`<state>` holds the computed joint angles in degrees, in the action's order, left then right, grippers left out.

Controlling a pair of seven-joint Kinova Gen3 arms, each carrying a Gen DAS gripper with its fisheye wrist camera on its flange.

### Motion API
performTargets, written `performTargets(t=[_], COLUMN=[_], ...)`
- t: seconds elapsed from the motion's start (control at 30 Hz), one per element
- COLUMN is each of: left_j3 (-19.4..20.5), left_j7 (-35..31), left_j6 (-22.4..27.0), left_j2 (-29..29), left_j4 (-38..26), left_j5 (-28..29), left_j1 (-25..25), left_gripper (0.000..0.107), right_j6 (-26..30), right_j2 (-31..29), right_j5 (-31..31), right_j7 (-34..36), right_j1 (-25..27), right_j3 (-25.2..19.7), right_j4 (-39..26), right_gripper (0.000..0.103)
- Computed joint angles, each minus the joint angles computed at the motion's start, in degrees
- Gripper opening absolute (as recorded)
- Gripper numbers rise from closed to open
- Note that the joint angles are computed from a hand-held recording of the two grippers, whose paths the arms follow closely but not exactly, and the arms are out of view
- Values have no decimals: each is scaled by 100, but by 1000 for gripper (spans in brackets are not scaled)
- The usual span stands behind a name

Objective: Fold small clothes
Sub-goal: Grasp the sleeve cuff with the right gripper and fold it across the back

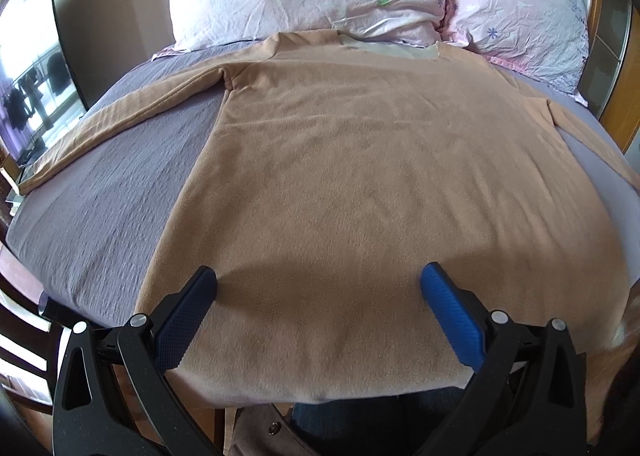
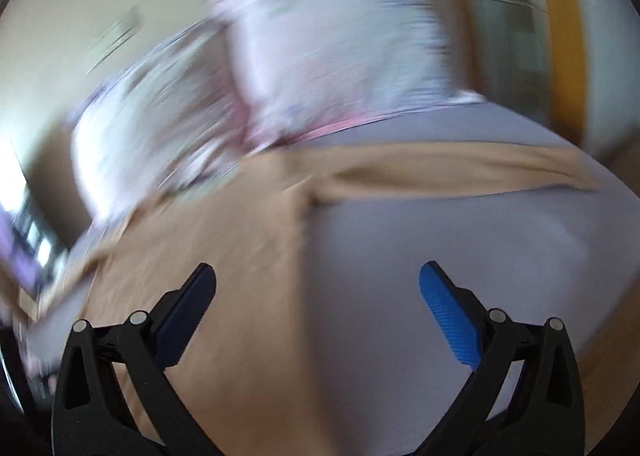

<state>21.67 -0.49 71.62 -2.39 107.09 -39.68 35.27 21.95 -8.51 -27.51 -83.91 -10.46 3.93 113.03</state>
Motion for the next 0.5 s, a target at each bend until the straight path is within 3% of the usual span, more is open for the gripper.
performTargets(t=[0.03, 0.1, 0.23, 0.33, 0.4, 0.5], left_j3=[-112, -595, -1531, -2328, -2858, -3492], left_j7=[13, 112, 626, 1109, 1559, 2201], left_j6=[-170, -636, -1475, -2174, -2640, -3339], left_j2=[-75, -304, -696, -1012, -1211, -1467], left_j4=[72, 294, 800, 1186, 1457, 1839], left_j5=[-80, -240, -1083, -1782, -2249, -2948], left_j1=[52, 366, 1275, 2019, 2454, 2772], left_gripper=[102, 102, 102, 102, 102, 102], right_j6=[233, 699, 1631, 2208, 2303, 2003], right_j2=[209, 707, 1634, 2114, 2378, 2469], right_j5=[-233, -699, -1117, -1211, -1403, -1442], right_j7=[-61, -297, -1015, -1372, -1406, -1524], right_j1=[193, 678, 1659, 1657, 1747, 1874], right_j3=[265, 533, 495, 838, 813, 624], right_j4=[-264, -764, -1683, -2191, -2333, -2331], right_gripper=[66, 48, 48, 48, 48, 47])
